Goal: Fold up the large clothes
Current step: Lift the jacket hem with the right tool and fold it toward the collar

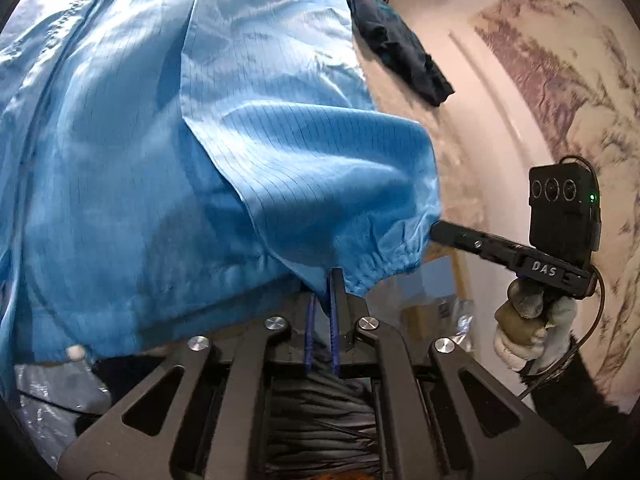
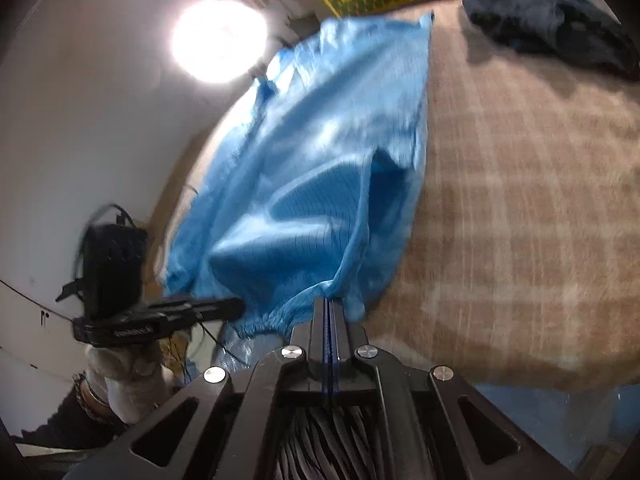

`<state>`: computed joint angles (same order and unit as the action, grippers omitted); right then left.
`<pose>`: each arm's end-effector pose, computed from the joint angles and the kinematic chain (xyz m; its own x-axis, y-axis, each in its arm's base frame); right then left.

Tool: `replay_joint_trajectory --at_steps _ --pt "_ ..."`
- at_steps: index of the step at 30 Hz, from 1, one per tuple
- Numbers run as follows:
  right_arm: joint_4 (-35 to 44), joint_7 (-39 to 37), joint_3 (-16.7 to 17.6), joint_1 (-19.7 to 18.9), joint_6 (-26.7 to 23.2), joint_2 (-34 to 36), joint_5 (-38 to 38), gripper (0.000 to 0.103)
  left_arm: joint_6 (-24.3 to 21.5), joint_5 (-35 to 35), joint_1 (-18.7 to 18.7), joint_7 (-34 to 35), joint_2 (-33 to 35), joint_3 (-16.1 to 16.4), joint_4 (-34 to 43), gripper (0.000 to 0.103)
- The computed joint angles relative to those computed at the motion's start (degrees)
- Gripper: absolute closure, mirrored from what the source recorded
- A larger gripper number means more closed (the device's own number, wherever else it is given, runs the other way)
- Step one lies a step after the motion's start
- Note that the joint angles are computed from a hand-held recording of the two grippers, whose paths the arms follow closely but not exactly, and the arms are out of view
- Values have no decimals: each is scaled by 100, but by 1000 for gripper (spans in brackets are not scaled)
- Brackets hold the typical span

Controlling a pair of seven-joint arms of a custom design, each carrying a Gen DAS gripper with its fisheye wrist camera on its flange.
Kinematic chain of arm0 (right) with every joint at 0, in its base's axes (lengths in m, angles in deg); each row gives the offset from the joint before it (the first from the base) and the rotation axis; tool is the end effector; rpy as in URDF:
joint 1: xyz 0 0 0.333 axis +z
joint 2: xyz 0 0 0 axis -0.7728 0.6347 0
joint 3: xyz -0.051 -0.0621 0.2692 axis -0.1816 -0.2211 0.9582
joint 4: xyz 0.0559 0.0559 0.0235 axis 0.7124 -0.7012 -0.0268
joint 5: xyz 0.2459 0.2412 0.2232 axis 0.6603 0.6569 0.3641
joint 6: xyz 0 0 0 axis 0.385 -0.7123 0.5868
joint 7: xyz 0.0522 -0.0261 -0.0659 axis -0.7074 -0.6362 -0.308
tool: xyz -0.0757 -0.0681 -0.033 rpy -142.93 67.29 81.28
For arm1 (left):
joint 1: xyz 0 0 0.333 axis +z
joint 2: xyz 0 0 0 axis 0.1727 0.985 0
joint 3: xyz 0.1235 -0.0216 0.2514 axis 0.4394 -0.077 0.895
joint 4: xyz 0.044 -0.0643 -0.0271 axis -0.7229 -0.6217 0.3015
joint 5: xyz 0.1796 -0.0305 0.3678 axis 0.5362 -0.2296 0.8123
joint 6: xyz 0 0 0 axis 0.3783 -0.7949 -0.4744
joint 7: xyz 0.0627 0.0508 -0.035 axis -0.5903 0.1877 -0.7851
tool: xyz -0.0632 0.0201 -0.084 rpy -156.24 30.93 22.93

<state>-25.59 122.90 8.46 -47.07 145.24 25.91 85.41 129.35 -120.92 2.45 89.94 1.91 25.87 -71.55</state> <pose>0.6321 0.0717 0.3980 0.0372 -0.8482 -0.5283 -0.9191 0.1785 -0.3513 0.6651 -0.2835 0.4096 -0.3619 -0.7187 0.5937 -0.9299 0.2340 -0.2837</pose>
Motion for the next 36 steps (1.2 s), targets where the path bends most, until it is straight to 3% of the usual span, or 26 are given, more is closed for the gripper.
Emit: replay_joint_trajectory --at_steps 3,5,8,10,12,13,19,22,27,31,33,36 --pt "-3 -31 27 36 -244 -7 -200 98 94 -211 180 137 -478 14 -435 100" --pt "-84 -130 29 74 -239 -153 -285 65 359 -622 392 390 -1101 54 -985 100" --pt "-256 -468 3 120 -78 -444 -72 63 693 -1336 604 730 -2106 272 -1753 100" --pt "-321 -682 -53 153 -24 -596 119 63 914 -1818 662 1009 -2932 514 -2291 94" --pt "-394 -690 -120 213 143 -713 66 63 1168 -1849 604 1097 -3590 728 -2650 69" --pt "-442 -718 -151 234 217 -772 71 63 1315 -1699 569 1032 -3857 791 -2790 64" --pt "-170 -1042 -104 290 765 -435 627 65 1682 -1367 242 725 -4670 1135 -3197 61" --pt "64 -1485 2 284 725 -212 966 68 1871 -1162 107 589 -4606 1182 -3319 61" --pt "758 -1365 211 347 625 502 339 72 2039 -1287 -75 476 -3679 1124 -3104 61" --pt "1003 -647 240 445 330 856 -932 71 2145 -1484 -135 583 -2920 885 -2829 61" --pt "1031 -598 331 293 -36 912 -1009 71 2122 -1360 -164 522 -2474 711 -2566 61" --pt "740 -978 466 44 -96 670 -591 71 1975 -1147 -216 486 -1898 455 -2119 61"
